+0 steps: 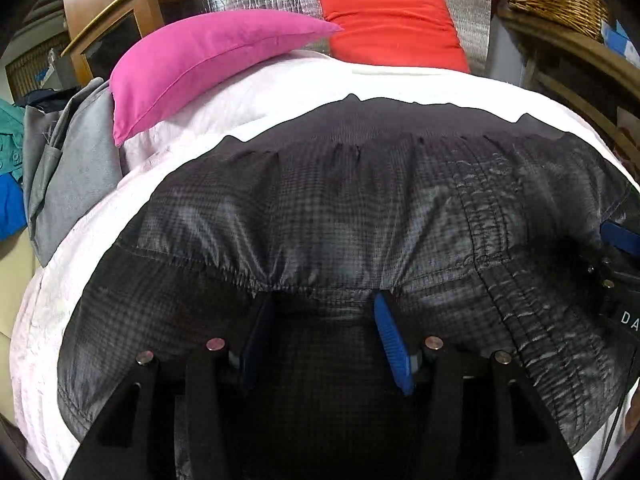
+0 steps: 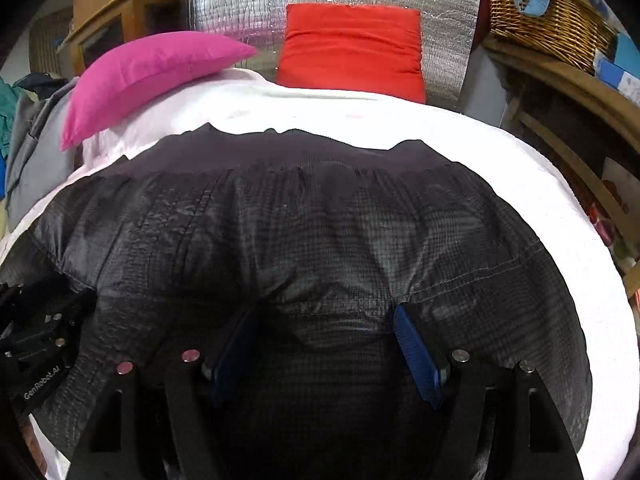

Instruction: Fold large clothes

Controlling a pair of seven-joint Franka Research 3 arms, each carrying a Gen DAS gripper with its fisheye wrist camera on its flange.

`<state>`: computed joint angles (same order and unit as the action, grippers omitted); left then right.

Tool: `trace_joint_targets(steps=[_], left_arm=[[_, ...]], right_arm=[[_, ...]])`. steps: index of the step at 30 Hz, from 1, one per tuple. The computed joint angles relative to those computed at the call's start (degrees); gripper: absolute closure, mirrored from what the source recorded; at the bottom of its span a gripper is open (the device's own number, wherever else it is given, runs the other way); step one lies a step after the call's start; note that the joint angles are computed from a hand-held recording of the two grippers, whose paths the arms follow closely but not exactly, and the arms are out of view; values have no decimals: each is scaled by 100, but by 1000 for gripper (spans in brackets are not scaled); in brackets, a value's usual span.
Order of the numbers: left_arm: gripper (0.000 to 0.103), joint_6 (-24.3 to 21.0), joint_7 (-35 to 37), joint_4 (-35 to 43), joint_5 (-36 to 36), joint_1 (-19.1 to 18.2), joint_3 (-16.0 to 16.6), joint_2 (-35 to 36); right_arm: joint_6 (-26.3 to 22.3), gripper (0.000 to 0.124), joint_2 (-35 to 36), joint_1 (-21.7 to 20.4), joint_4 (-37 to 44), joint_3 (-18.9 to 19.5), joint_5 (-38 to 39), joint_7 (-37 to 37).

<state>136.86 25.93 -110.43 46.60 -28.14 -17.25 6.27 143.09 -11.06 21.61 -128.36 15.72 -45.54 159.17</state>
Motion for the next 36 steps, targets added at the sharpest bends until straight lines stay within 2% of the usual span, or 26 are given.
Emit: trace_joint_targets(steps=[3,8,12,14,18,24,31,34,36], left_arm=[[48,336,309,-311,-673,177,12,-424],[47,655,-428,-1200,-286,454,-75,-1387],[47,668,-496,-1723,-595,644,-151,-1836],[47,671,-297,-1730,-874,692,-151,-1744],[47,569,-255,-1685,-837,766,-259,-1675],[46,576,-254,-1691,-834,782,-271,-1645],[46,629,-215,-1760,-849,792,-266,-1689],[46,653,-19,-1765,-989,767,-222,-1714],[45,913,378,-1887,-1435,720,-60,-1854]], right_arm=[[95,50,-280,51,-131,-85,526,-226],[104,49,-1285,-266,-850,259,542,86],[276,49,-1853,-390,-1443,296,1105,171],[294,49,-1929,-458,-1575,357,1342,80],[353,48,-1924,-660,-1628,539,1611,-142],[594,46,-1977,-844,-1786,632,1916,-335],[660,45,-2006,-958,-1826,705,2149,-522],[669,45,-1999,-907,-1819,623,2293,-728],[747,43,-2039,-706,-1856,357,2617,-1076]])
